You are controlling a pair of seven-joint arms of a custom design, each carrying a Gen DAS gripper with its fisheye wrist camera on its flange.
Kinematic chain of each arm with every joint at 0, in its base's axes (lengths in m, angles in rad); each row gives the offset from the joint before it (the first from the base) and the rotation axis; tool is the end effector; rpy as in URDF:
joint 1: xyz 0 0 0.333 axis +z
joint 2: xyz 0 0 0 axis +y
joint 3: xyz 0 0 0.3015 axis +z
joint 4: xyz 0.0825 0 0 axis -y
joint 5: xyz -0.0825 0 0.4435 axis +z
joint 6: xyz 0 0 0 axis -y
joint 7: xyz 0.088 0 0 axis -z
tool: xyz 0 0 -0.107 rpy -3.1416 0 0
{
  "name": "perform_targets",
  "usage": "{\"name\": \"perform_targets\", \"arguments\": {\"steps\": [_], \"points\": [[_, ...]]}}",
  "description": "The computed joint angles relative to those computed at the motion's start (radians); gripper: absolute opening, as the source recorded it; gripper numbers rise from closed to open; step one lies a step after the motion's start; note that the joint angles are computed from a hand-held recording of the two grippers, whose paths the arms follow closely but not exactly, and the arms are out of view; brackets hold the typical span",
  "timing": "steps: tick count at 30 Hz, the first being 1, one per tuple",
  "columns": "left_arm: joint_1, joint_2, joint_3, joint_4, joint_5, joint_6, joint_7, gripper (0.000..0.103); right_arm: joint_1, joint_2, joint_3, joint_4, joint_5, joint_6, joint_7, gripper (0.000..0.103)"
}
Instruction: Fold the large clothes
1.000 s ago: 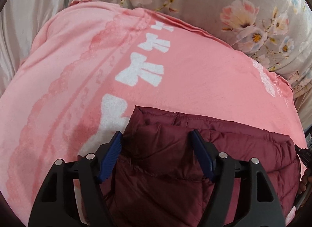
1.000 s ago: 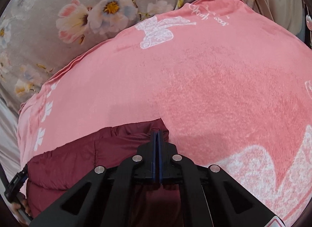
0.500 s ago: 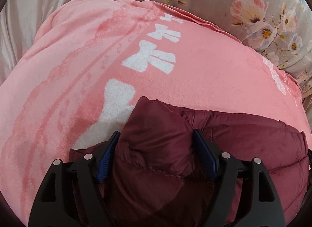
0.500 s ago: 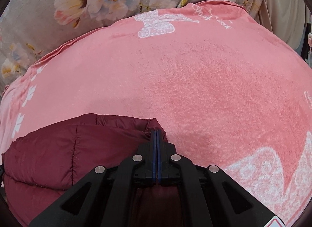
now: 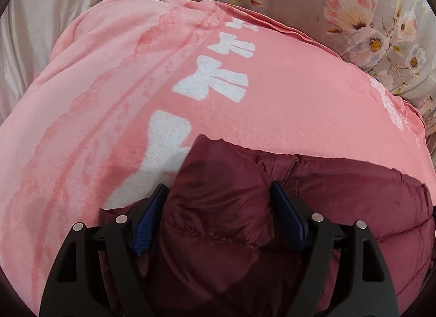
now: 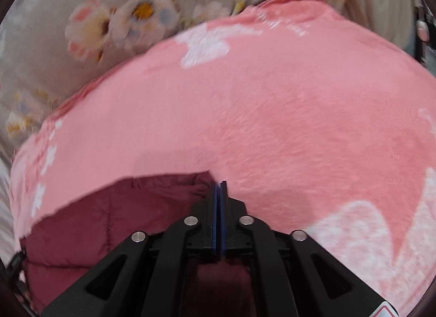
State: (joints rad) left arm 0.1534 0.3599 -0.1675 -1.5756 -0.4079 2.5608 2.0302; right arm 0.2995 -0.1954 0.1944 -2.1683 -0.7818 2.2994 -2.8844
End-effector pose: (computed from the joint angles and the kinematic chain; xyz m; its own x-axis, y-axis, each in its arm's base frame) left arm 0.7601 0.0114 0.4716 -0.2257 -0.9615 0.1568 -0.7643 0.0750 -0.6404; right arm 0.5192 0.2663 0.4781 -0.6725 -0.6812 -0.2893 -0.4102 0.6685 -0.6203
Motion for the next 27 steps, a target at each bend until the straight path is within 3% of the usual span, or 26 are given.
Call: {"name": "perform_targets", "arguments": {"steps": [2,5,9,11,17,27], "points": [[0.014,-0.055,-0.002,-0.030,-0.033,-0.004,-0.012,0.067,0.007,-0.034,0.024,0.013,-0.048,-0.037,0.013,0.012],[0.042,-0.140,-0.027,-0.057,-0.181,-0.062,0.054,0.067,0.032,0.003,0.036,0.101,-0.051,-0.007,-0.093,0.012],[-0.015,-0.232,-0.026,-0.108,-0.244,-0.133,0.163,0.067,0.090,0.186,0.023,0.290,0.021,0.115,-0.294,0.012],[-0.057,-0.252,-0.021,-0.143,-0.235,-0.149,0.178,0.064,0.126,0.271,0.011,0.375,0.043,0.116,-0.364,0.012],[-0.133,-0.230,0.003,-0.192,-0.163,-0.129,0.120,0.058,0.198,0.402,-0.048,0.501,0.100,0.071,-0.465,0.012],[-0.149,-0.209,-0.001,-0.229,-0.120,-0.025,0.119,0.060,0.243,0.429,-0.117,0.475,0.149,0.097,-0.463,0.000]]}}
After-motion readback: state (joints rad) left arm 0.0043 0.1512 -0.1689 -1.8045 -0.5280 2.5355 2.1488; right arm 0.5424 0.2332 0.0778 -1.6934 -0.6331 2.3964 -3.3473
